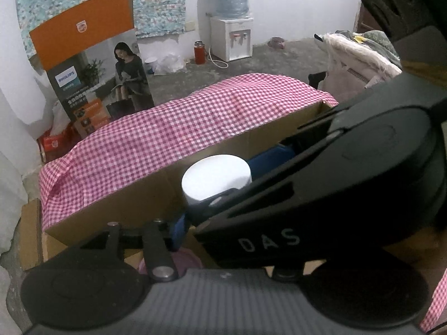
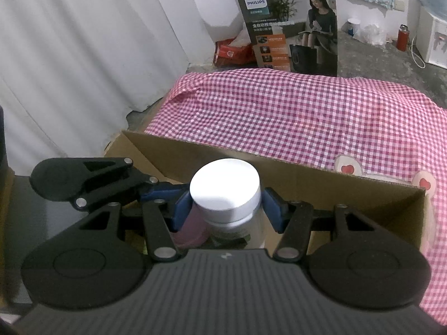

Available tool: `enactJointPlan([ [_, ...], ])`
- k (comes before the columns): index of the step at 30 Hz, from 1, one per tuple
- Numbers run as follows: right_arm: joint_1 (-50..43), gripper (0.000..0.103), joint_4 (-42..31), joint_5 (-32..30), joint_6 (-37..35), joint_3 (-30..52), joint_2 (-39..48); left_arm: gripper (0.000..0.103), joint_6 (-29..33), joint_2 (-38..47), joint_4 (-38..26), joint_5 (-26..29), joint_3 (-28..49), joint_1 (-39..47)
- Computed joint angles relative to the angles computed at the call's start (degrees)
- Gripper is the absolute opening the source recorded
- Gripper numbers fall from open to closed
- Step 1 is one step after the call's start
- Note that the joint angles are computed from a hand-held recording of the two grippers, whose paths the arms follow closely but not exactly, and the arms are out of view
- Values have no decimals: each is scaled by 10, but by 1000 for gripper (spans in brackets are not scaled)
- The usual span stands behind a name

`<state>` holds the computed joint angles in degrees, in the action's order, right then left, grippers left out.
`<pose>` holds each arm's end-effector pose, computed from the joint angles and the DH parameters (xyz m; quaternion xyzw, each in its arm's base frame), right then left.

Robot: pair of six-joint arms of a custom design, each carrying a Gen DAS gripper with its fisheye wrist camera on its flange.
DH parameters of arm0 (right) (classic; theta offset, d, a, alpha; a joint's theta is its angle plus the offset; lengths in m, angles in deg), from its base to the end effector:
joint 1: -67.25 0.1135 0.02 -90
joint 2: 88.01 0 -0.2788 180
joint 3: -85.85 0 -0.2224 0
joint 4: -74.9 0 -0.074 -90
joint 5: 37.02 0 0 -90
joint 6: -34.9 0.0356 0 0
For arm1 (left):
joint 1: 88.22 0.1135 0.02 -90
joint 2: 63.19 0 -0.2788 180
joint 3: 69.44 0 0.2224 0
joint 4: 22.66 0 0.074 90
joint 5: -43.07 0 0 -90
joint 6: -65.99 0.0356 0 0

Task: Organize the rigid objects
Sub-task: 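Lift the white bottle with the right gripper over into the box, then set the white bottle upright in the box and open the right gripper, then grasp the dropper bottle with the right gripper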

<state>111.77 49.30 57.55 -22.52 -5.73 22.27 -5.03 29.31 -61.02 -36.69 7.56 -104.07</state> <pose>0.2851 0.2764 0.2115 -0.0825 0.9276 0.1968 0.3066 0.2972 -0.0910 0.2445 0.3098 0.8952 -0.0764 0.3111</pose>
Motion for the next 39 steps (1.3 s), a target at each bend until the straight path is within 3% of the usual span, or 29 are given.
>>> enactJointPlan([
  [16, 39, 66, -5, 71, 36, -52, -90, 83, 13, -61, -45, 13, -11, -9],
  [24, 164, 66, -3, 245, 115, -155, -257, 86, 27, -164, -112, 57, -16, 45],
  [29, 347, 69, -91, 435, 234, -166, -323, 87, 58, -264, -202, 136, -5, 138],
  [34, 530, 69, -244, 593, 466, -127, -272, 88, 135, -356, -323, 211, -3, 279],
  [36, 581, 69, -310, 620, 577, -103, -225, 88, 197, -386, -373, 253, -12, 362],
  [39, 618, 69, -317, 620, 656, -96, -173, 88, 363, -395, -497, 343, -22, 528],
])
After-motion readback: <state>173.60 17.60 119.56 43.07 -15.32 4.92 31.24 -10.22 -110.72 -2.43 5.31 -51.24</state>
